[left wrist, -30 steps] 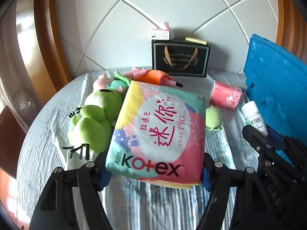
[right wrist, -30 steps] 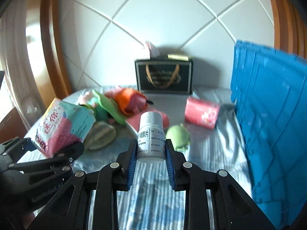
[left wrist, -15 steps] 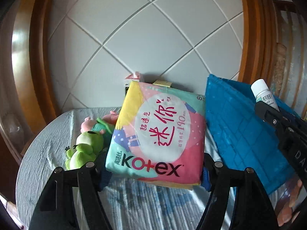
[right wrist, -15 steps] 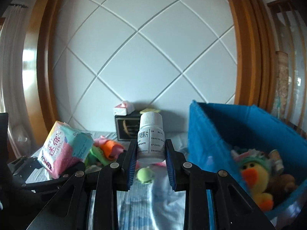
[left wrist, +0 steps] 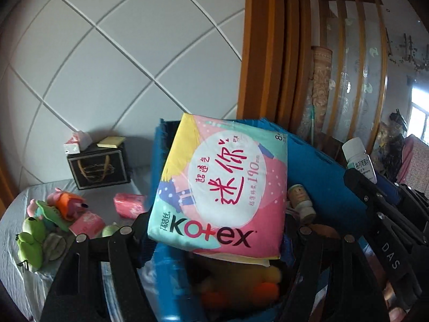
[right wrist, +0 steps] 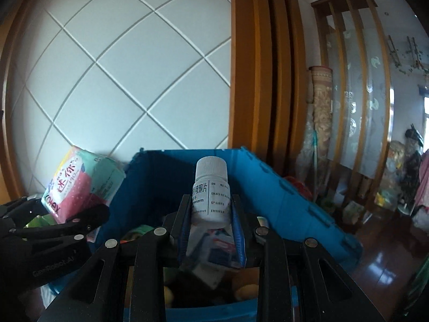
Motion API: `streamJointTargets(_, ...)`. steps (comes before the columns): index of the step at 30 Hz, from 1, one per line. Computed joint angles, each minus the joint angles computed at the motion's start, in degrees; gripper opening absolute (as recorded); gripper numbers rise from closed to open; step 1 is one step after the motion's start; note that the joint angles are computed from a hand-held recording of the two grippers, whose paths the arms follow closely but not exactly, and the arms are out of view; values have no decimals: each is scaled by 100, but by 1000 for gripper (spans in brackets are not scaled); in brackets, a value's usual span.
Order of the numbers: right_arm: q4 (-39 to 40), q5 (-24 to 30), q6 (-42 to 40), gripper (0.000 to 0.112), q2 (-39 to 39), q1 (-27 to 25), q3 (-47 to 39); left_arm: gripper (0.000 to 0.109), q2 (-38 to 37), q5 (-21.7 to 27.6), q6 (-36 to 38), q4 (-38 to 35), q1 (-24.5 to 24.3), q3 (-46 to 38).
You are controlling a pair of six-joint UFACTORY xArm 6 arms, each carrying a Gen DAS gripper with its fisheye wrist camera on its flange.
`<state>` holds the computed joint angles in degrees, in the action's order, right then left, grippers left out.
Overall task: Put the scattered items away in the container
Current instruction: 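Carry pad pack and pill bottle over the blue crate and open both tools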
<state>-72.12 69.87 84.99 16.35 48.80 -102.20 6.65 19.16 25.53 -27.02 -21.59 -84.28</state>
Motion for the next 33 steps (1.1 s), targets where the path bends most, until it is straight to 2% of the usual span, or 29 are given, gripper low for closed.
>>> streamJointTargets(3, 160, -623, 48, 27, -701, -489, 1051, 71, 509, 355, -1390, 1399, -372, -523)
streamJointTargets(5, 253, -989, 93, 27, -1066, -736, 1619, 71, 885, 826, -1826, 1810, -545, -1020)
streamJointTargets(9, 259, -1625, 253, 27, -1604, -1186, 2438, 73, 1262, 1413, -2388, 2410, -785, -1514)
streamJointTargets(11, 326, -1848, 224, 27, -1745, -1323, 2629, 77, 1242, 1365, -2672, 2699, -852, -1483)
streamJointTargets(13, 444, -2096, 92, 27, -1793, -1440, 2720, 86, 1168, 1240, -3041, 3043, -896, -1369)
streamJointTargets(17, 650, -2393, -194, 27, -1746, -1566, 2676, 86, 1124, 1388, -3530, 3488, -940, -1372)
streamJointTargets(21, 1023, -2394, -670, 27, -1603, -1563, 2543, 86, 1054, 1594, -3832, 3813, -914, -1331)
streamJointTargets(24, 1586, -2393, -1181, 27, -1442, -1652, 2361, 86, 820, 1537, -3918, 3872, -870, -982)
streamJointTargets(27, 2334, -1852, -2002, 27, -1068, -1669, 1815, 86, 702, 1499, -3945, 3851, -830, -791)
streamJointTargets(30, 2938, -1610, -2552, 28, -792, -1762, 1474, 86, 613, 1422, -3956, 3829, -812, -637)
streamJointTargets(32, 2991, -1447, -2586, 29, -743, -1736, 1378, 86, 563, 1378, -3957, 3810, -804, -556)
streamJointTargets(33, 2932, -1469, -2520, 36, -783, -1719, 1435, 86, 542, 1360, -3955, 3804, -805, -521)
